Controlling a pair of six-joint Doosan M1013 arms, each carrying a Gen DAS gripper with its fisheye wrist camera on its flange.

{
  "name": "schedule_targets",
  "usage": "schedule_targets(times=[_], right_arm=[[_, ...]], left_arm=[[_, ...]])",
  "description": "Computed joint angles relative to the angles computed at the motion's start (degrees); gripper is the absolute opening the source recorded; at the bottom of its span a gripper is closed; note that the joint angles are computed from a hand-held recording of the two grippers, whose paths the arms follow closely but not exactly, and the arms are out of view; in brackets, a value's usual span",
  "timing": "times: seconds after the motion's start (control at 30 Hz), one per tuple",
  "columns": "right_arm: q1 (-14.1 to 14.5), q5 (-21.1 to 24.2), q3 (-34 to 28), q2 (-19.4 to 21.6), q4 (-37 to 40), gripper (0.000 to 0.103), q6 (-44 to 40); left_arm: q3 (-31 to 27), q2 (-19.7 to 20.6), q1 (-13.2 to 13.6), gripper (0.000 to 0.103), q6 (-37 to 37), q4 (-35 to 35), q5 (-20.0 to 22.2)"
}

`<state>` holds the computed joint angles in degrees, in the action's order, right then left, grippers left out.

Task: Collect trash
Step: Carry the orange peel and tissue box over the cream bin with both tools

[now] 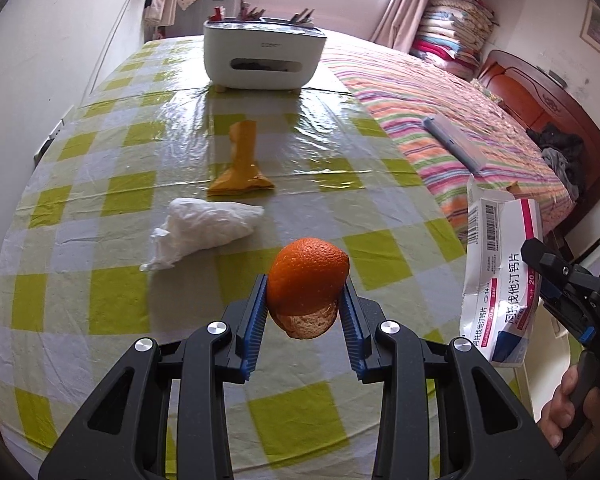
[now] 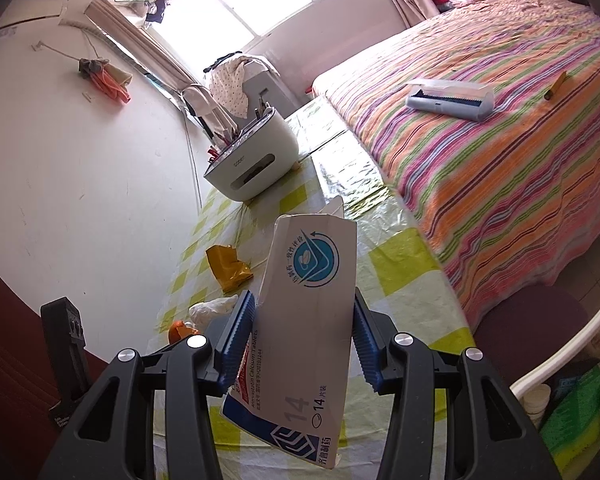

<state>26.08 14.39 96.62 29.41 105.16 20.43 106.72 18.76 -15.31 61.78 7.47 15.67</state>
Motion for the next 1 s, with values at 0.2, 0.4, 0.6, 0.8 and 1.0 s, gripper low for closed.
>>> schedule_targets(times=[0.2, 0.4, 0.6, 0.8, 1.0], right_arm=[[-0.89, 0.28, 1.98, -1.23, 6.66, 0.046, -6.6], [-1.6, 0.3, 4.08, -2.58, 12.64, 0.046, -12.24], [-2.57, 0.41, 6.4, -3.75, 18.27, 0.046, -17.19], [-3.55, 0.73, 8.76, -4.82, 24.52, 0.046, -22.71], [-4.5, 1.67, 10.93, -5.88, 30.69, 0.046, -28.01]], left_arm=[[-0.43, 0.13, -1.54, 0.034, 1.64, -1.02, 0.46], [-1.27, 0.7, -3.0, 0.034, 6.15, -5.03, 0.9], [-2.05, 1.42, -4.88, 0.034, 9.27, -7.08, 1.5], [-2.62, 2.08, -6.67, 0.034, 10.54, -7.1, 2.07], [-3.24, 2.81, -8.34, 0.034, 10.77, -6.43, 3.18]])
